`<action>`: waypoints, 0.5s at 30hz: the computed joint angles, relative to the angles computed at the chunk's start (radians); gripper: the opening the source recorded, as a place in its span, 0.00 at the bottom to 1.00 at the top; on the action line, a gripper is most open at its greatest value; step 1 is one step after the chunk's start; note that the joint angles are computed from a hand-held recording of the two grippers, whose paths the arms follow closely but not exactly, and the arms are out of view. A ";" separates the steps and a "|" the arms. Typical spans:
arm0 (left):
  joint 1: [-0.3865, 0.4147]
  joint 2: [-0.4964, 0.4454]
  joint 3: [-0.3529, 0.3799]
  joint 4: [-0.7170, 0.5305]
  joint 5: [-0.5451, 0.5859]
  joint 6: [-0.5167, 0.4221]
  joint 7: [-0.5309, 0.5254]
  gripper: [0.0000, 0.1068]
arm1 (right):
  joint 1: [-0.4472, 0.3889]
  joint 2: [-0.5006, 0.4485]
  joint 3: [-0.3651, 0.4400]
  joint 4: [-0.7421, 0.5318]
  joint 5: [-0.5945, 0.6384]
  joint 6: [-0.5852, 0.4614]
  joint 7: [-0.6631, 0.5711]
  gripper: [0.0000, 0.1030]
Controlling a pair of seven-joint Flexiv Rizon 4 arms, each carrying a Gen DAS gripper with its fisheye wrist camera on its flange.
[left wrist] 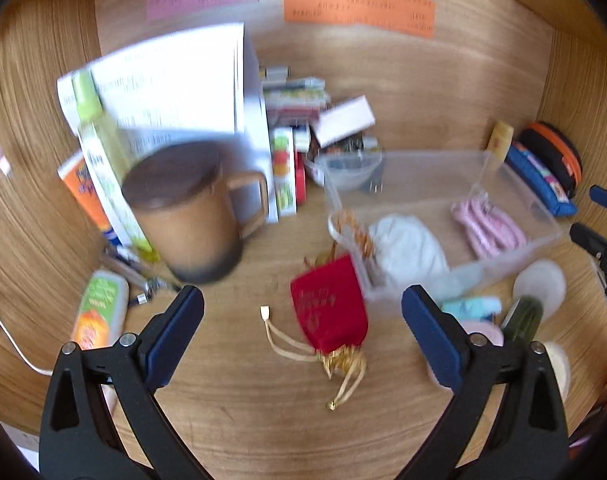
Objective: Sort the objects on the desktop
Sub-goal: 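Withdraw both tools from the bin toward the remaining desk items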
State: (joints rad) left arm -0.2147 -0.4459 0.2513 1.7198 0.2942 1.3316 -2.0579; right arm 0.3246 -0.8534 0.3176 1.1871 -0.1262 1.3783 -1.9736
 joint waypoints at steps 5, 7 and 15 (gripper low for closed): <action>0.054 -0.012 -0.066 0.043 -0.073 0.018 0.060 0.94 | -0.003 0.016 -0.022 0.038 0.011 -0.024 0.045 0.90; 0.079 -0.020 -0.100 0.055 -0.121 0.024 0.102 0.94 | -0.005 0.014 -0.021 0.036 0.014 -0.047 0.057 0.90; 0.102 -0.069 -0.140 0.056 -0.253 0.001 0.204 0.94 | -0.003 0.011 -0.031 0.039 0.025 -0.106 0.077 0.90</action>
